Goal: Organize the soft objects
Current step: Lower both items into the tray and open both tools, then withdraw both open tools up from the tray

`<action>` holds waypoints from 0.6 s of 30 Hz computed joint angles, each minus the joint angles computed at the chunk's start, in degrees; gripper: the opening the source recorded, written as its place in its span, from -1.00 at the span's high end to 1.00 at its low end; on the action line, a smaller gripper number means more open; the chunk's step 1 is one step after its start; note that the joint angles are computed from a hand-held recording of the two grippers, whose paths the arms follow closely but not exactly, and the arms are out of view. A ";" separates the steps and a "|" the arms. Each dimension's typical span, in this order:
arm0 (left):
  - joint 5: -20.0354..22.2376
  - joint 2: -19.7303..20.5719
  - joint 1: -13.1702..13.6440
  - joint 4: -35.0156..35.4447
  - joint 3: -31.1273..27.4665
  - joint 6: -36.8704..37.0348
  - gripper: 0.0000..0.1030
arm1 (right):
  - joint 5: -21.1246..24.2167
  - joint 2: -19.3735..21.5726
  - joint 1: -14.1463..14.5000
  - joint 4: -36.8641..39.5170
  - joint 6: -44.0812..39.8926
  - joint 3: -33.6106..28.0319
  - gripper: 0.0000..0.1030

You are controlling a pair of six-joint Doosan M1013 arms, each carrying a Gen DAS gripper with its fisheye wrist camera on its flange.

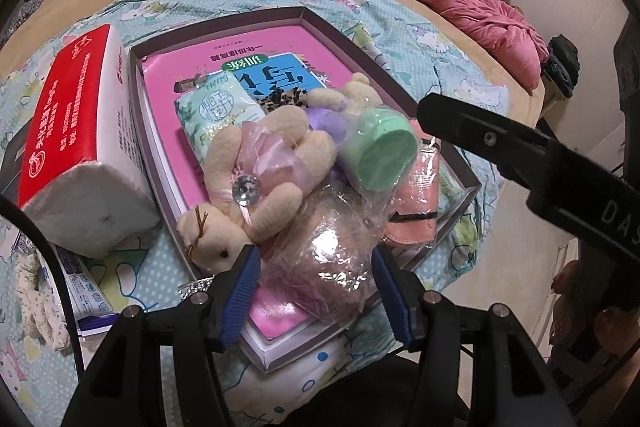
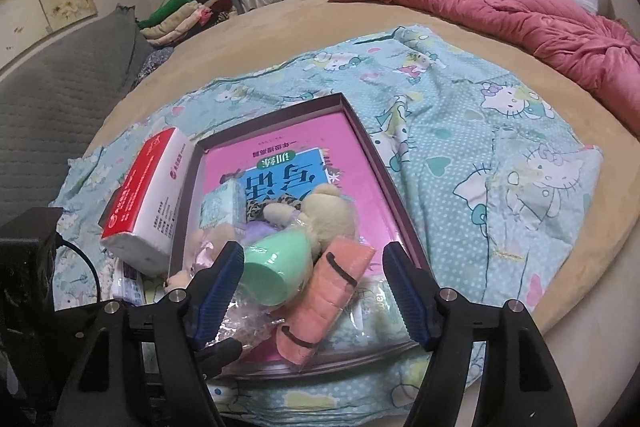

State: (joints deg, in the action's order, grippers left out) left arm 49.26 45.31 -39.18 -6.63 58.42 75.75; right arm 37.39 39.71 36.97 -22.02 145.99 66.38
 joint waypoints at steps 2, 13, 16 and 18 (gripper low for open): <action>0.03 -0.06 -0.05 0.60 0.04 -0.20 -0.20 | -0.01 -0.06 0.04 -0.05 0.10 0.06 -0.43; -0.77 -1.47 -0.18 3.44 1.36 -2.22 -0.33 | 0.05 -0.48 0.20 -0.82 0.84 0.32 -0.44; -1.12 -1.90 -0.20 3.95 1.60 -2.66 -0.38 | 0.34 -0.61 0.31 -1.17 1.00 0.28 -0.44; -1.30 -2.21 -0.19 4.21 1.83 -2.88 -0.40 | 0.66 -0.68 0.41 -1.45 1.21 0.19 -0.45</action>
State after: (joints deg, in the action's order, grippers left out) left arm 47.96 43.11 -39.37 -2.42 60.25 72.87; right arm 38.05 39.03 37.38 -23.47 147.19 66.57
